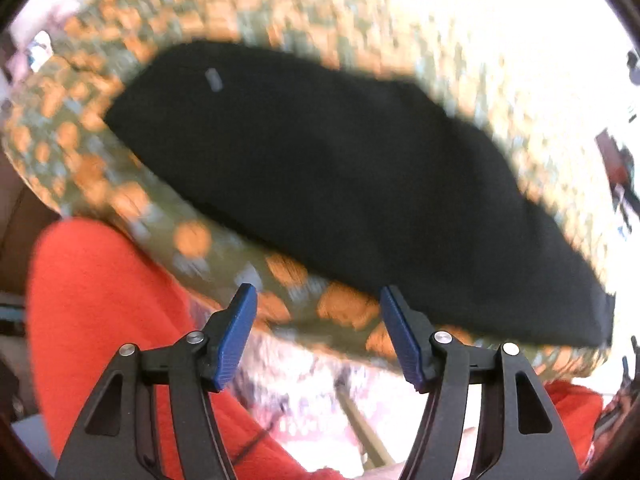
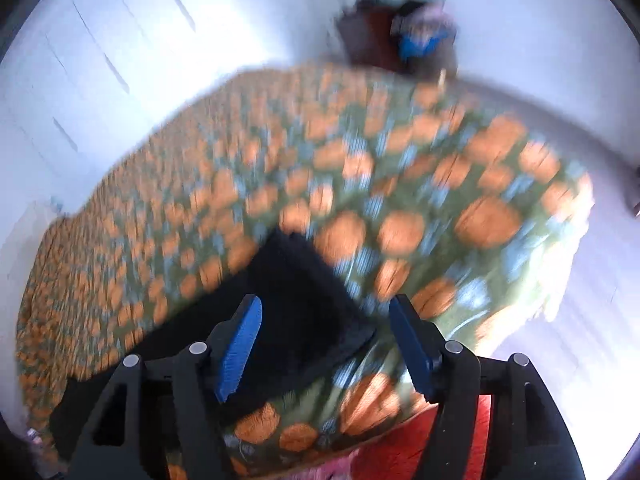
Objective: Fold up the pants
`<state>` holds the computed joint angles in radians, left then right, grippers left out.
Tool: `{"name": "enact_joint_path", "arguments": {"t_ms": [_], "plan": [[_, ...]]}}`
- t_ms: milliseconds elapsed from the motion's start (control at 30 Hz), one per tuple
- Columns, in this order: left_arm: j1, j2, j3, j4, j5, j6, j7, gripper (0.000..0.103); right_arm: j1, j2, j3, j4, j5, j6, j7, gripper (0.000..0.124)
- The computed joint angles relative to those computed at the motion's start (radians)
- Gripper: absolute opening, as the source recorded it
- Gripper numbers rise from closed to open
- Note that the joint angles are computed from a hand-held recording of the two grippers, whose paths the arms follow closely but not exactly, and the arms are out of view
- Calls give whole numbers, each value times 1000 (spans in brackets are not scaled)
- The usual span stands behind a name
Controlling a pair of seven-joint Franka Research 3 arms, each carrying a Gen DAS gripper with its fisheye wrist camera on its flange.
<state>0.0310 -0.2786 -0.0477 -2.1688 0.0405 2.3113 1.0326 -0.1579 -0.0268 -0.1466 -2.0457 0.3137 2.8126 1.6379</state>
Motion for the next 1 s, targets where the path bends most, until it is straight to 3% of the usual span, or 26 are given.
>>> {"name": "enact_joint_path", "arguments": {"t_ms": [67,167,267,333,367,400,467,567,600,633,767,900,1000], "plan": [[20,17,3,24,56,87,14,79,3,-27,3,-42,7,90,5,67],[43,113,14,80,113,209,75,82,23,-12,3,-9,68,79,-94,67],[73,242,2,146,259,261,72,81,43,26,10,70,218,-24,-298,67],[84,336,4,222,401,159,-17,71,42,65,18,139,313,-144,-420,67],[82,358,15,234,408,126,-40,70,37,88,22,175,341,-210,-459,67],[97,362,16,215,384,149,-48,70,28,115,25,214,363,-280,-489,67],[94,341,22,163,464,219,-109,70,10,178,24,295,340,-418,-467,67],[84,344,14,180,514,180,-114,72,-28,318,4,455,240,-627,-291,64],[88,341,15,173,503,191,-108,73,-55,355,5,493,260,-676,-246,50],[92,337,16,165,490,204,-103,73,-80,366,10,498,298,-676,-215,36],[97,320,13,142,456,235,-85,80,-96,313,24,475,274,-584,-243,38],[81,332,4,168,500,201,-130,85,-126,322,52,527,341,-690,-355,43],[79,336,2,181,466,190,-114,85,-97,371,28,580,198,-764,-318,43]]}}
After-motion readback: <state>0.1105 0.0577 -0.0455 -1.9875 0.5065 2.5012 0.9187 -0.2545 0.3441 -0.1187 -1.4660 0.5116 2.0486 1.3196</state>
